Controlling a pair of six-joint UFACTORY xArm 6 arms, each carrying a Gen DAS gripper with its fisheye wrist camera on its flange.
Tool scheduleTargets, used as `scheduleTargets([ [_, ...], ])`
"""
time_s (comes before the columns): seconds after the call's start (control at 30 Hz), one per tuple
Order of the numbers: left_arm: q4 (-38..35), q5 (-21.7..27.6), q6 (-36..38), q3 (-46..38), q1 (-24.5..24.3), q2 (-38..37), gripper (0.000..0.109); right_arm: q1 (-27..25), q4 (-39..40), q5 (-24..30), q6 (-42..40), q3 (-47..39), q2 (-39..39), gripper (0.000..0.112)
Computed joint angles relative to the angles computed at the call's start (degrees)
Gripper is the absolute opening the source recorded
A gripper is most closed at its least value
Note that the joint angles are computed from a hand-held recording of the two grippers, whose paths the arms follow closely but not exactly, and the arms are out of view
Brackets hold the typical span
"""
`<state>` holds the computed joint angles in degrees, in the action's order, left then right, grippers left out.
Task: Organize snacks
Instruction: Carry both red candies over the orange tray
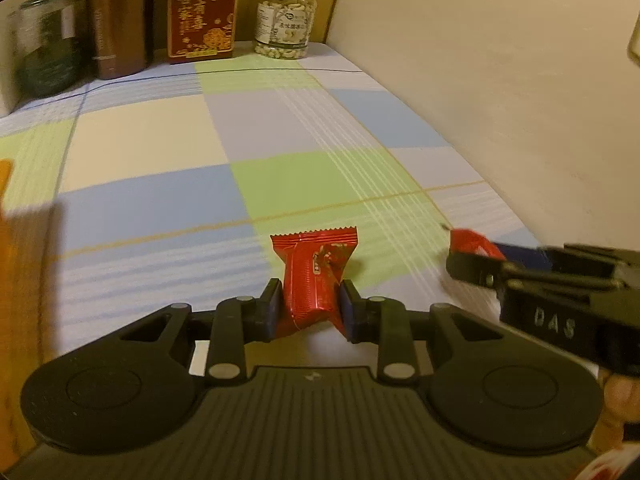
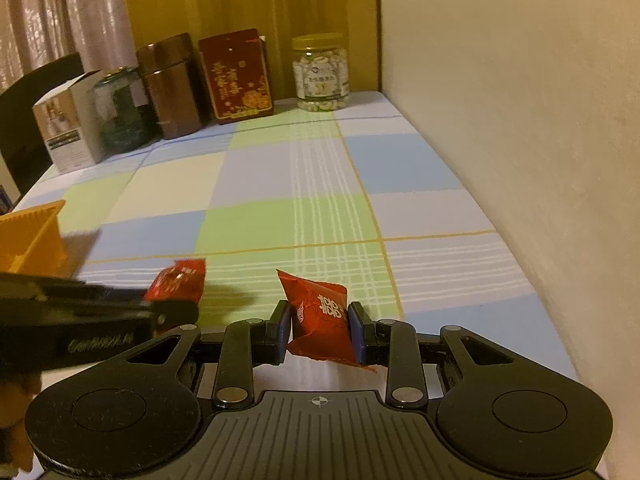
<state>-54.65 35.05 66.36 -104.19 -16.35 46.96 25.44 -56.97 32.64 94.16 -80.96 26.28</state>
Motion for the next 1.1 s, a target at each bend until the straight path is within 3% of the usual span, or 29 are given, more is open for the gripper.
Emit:
scheduleTargets([
  [0.33, -5.6, 2.2, 4.2, 15.2, 3.9, -14.3, 0.027, 4.9, 4.3, 6.7, -2.4, 0.1, -5.4, 0.031],
  [0.6, -9.4, 4.9, 7.8, 25.9, 7.9, -24.8, 0.027, 10.4, 5.7, 12.3, 1.4, -0.5, -8.9, 0.031],
  [1.1, -9.7, 8.1, 11.2, 36.6, 14.4, -36.3, 0.027, 19.7, 5.9, 18.9, 6.1, -6.0, -8.2, 0.031],
])
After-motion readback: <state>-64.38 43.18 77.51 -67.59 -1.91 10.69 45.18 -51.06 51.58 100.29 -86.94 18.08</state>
